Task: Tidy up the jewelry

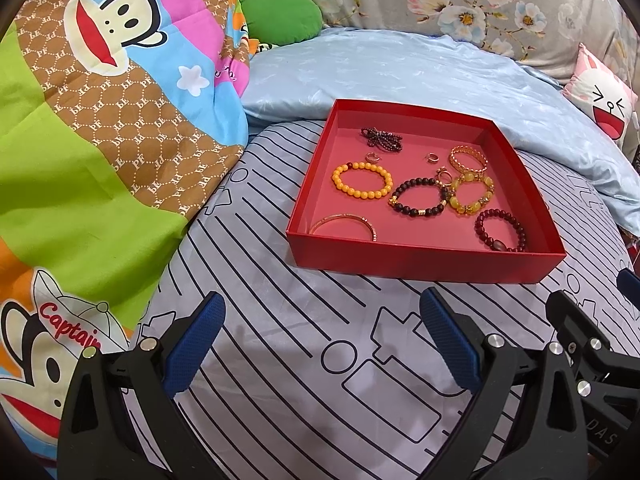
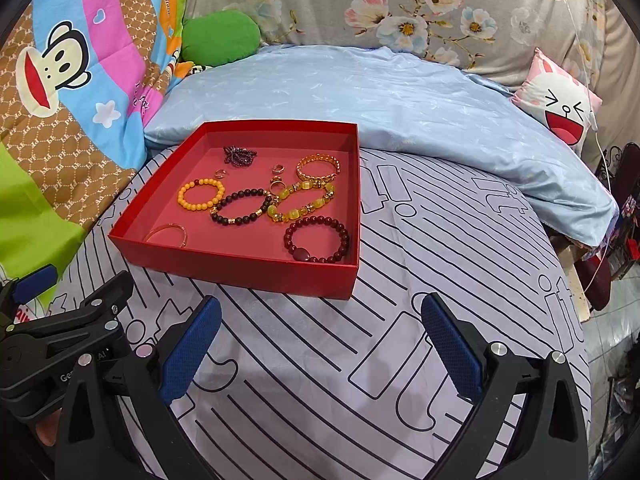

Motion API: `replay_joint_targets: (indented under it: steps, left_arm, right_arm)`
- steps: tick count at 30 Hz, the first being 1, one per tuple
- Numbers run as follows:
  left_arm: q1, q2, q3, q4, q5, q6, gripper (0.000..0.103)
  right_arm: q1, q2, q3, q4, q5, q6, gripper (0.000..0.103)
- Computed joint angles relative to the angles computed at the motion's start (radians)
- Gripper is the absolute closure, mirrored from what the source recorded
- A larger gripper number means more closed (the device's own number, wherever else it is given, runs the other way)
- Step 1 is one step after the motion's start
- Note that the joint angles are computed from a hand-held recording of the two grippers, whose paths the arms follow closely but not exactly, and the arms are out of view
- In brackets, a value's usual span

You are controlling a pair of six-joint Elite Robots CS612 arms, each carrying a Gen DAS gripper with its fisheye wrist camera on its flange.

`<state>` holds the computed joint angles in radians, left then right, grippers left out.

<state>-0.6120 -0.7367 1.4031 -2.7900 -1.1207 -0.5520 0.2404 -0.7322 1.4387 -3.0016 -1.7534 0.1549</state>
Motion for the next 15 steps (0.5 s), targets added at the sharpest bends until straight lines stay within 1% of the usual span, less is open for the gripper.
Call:
replay_joint_targets:
  steps: [15]
  left_arm:
    - [-0.002,0.0,0.0,-0.002,0.015,0.01,0.01]
  right_arm:
    - [-0.001,-0.002,0.006,-0.005,-0.004,-0.004,0.006]
